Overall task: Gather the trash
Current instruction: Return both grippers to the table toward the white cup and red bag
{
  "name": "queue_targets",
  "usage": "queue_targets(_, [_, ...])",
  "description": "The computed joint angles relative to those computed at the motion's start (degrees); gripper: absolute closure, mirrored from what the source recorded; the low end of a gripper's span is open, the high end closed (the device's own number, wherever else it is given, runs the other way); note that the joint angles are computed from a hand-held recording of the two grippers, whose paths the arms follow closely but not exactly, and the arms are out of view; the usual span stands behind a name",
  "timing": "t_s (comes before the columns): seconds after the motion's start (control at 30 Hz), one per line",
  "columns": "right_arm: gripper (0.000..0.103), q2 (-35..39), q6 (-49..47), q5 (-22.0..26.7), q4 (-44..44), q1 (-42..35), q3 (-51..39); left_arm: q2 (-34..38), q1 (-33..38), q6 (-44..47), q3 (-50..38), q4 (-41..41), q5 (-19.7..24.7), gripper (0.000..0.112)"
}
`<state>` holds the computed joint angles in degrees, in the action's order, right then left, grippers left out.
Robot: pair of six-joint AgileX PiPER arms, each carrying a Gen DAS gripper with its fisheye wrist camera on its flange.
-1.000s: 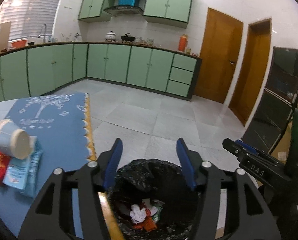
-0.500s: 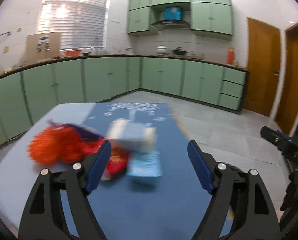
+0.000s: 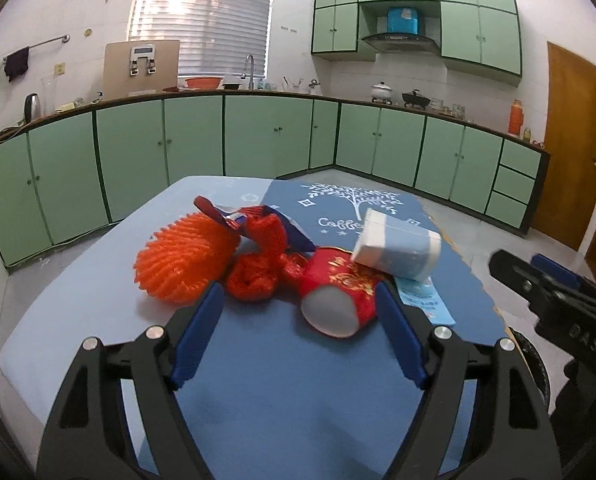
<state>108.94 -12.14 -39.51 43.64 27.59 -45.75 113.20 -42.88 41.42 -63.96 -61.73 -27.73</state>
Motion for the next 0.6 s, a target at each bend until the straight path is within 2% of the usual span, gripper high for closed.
queue_targets(0.17, [0.028, 3.36, 0.47, 4.59, -3.68, -2.5, -5.69, 0.86, 1.61, -0.41, -0.91, 0.75, 0.05, 0.042])
queue_targets(0.27, [0.028, 4.56, -0.56, 5.03, -2.95, -2.61, -7.43, 1.52, 3.31, 0.15, -2.45, 0.59, 0.84, 0.044])
queue_targets(0.43, [0.027, 7.06, -1.37, 9.74, -4.64, -4.12, -11.6, 2.8, 5.24, 0.63, -4.28, -0.74, 2.45, 0.044])
queue_targets(0.6, [0.018, 8.67, 2.66, 14.29, -12.15, -6.74, -15.18, 3.54, 6.37, 2.28, -5.6, -2.0, 3.69, 0.044])
